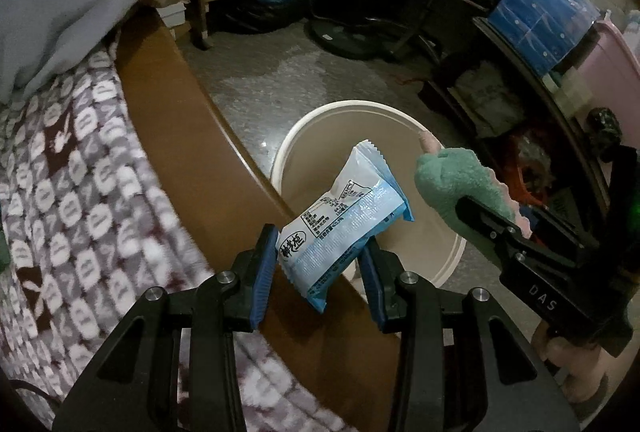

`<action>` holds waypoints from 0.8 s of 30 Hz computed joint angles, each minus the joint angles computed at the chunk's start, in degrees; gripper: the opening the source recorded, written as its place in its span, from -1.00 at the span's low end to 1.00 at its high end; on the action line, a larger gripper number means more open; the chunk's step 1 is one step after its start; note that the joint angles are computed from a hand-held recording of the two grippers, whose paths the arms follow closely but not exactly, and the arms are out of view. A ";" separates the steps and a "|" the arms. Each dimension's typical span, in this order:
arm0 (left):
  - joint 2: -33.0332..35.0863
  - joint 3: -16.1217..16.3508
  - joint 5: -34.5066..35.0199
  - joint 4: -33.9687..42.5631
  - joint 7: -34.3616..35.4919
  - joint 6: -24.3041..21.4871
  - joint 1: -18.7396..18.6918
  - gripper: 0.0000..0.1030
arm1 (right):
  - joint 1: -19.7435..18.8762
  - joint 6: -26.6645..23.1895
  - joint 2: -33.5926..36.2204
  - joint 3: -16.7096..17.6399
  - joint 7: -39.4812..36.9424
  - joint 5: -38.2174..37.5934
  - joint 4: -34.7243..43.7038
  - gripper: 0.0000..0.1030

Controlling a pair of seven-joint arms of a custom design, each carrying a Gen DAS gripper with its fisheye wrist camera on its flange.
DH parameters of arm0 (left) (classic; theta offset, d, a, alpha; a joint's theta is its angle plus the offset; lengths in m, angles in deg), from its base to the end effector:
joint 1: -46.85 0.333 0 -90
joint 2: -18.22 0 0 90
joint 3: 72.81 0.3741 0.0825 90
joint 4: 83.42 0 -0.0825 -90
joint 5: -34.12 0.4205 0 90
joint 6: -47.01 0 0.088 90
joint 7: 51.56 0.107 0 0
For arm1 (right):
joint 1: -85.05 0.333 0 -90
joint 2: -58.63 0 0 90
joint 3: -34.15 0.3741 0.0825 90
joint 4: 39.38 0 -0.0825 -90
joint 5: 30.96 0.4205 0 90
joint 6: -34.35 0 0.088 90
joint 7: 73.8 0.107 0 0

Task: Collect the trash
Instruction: 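Carry the snack packet and green towel with both grippers over the white bucket, then open the left gripper to drop the packet while right drops the towel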

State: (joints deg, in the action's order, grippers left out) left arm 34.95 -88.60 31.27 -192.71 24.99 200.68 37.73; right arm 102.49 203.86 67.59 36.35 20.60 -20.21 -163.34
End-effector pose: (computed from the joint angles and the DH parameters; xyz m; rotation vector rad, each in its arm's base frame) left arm 0.6439 -0.2794 0.4399 -1.9356 2.2054 -0.7332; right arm 0.6049 0.2017 0.4294 -1.8705 1.7088 -0.3468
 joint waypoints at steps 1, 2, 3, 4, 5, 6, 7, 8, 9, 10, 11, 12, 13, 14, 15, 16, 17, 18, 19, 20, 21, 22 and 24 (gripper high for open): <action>0.36 -0.06 0.00 0.39 -0.05 -0.08 -0.10 -0.27 | -0.03 -0.13 0.02 -0.12 0.13 -0.03 -0.01 -0.27; 0.50 -0.13 -0.04 0.51 -0.09 -0.07 -0.14 -0.27 | -0.04 -0.25 0.03 -0.20 0.25 -0.12 0.03 -0.26; 0.83 -0.15 0.04 0.91 -0.29 -0.14 -0.30 -0.27 | -0.09 -0.33 0.04 -0.28 0.41 -0.12 -0.01 -0.26; 1.12 -0.28 -0.11 1.22 -0.26 -0.14 -0.29 -0.27 | -0.24 -0.41 0.11 -0.23 0.31 0.06 0.02 -0.26; 1.05 -0.61 -0.64 1.01 0.33 0.05 0.07 -0.27 | -0.30 -0.51 0.17 -0.21 0.32 0.17 0.07 -0.26; 1.03 -0.84 -1.08 0.88 0.69 0.31 0.26 -0.27 | -0.38 -0.59 0.27 -0.19 0.26 0.28 0.17 -0.26; 1.06 -1.14 -1.70 0.84 1.11 0.71 0.48 -0.27 | -0.32 -0.61 0.37 -0.35 0.52 0.06 0.24 -0.26; 1.01 -1.40 -2.32 0.65 1.49 1.13 0.70 -0.27 | -0.21 -0.61 0.51 -0.57 0.92 -0.29 0.37 -0.27; 1.01 -2.00 -3.68 0.49 2.30 1.61 1.25 -0.27 | 0.23 -0.49 0.61 -1.13 2.11 -1.25 0.43 -0.26; 0.99 -3.07 -6.01 0.23 3.80 2.13 2.25 -0.24 | 0.49 -0.46 0.74 -1.45 2.99 -1.93 0.58 -0.24; 0.97 -4.18 -8.56 0.03 5.59 2.47 3.33 -0.21 | 0.86 -0.32 0.81 -1.91 4.11 -2.90 0.61 -0.16; 1.06 -5.42 -11.70 -0.01 7.63 2.44 4.60 -0.19 | 2.16 0.19 0.85 -3.48 7.25 -5.80 0.57 -0.09; 1.17 -6.23 -14.41 0.02 9.04 2.27 5.46 -0.13 | 2.66 0.41 0.85 -4.14 8.96 -7.42 0.57 -0.08; 1.07 -6.34 -15.93 -0.02 9.83 2.16 5.73 -0.05 | 2.47 0.53 0.91 -3.93 9.33 -7.70 0.67 -0.08; 0.90 -6.04 -16.62 -0.24 10.08 2.33 5.56 -0.03 | 2.10 0.49 0.99 -3.51 9.23 -7.47 0.79 -0.08; 0.63 -5.47 -16.54 -0.45 9.93 2.40 5.12 -0.03 | 1.72 0.05 1.10 -3.00 8.94 -7.00 1.02 -0.08; 0.30 -4.93 -16.30 -0.75 9.76 2.42 4.72 -0.03 | 1.30 -0.59 1.18 -2.43 8.33 -6.39 1.22 -0.07; -0.07 -4.77 -16.62 -1.15 10.07 2.43 4.68 -0.03 | 0.93 -1.05 1.19 -1.95 7.65 -5.80 1.30 -0.07; -0.38 -4.69 -17.12 -1.43 10.42 2.34 4.71 -0.03 | 0.83 -1.41 1.29 -1.72 7.39 -5.57 1.44 -0.07; -0.73 -4.42 -17.36 -1.79 10.41 2.25 4.58 -0.03 | 0.82 -1.75 1.34 -1.57 7.29 -5.39 1.47 -0.07; -1.09 -4.01 -17.26 -2.15 10.16 2.19 4.34 -0.03 | 0.76 -1.94 1.37 -1.35 7.16 -5.01 1.51 -0.07; -1.44 -3.51 -16.82 -2.57 9.71 2.26 3.96 -0.03 | 0.60 -1.86 1.27 -1.08 6.83 -4.46 1.27 -0.07; -2.53 -1.36 -13.15 -3.78 6.60 2.67 2.36 -0.03 | 0.55 -2.22 1.14 -0.69 6.32 -3.70 1.25 -0.07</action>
State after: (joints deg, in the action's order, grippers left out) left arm 32.42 -89.96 18.11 -196.49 31.60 203.35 40.09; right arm 103.04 201.64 68.72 35.66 26.91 -23.90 -162.09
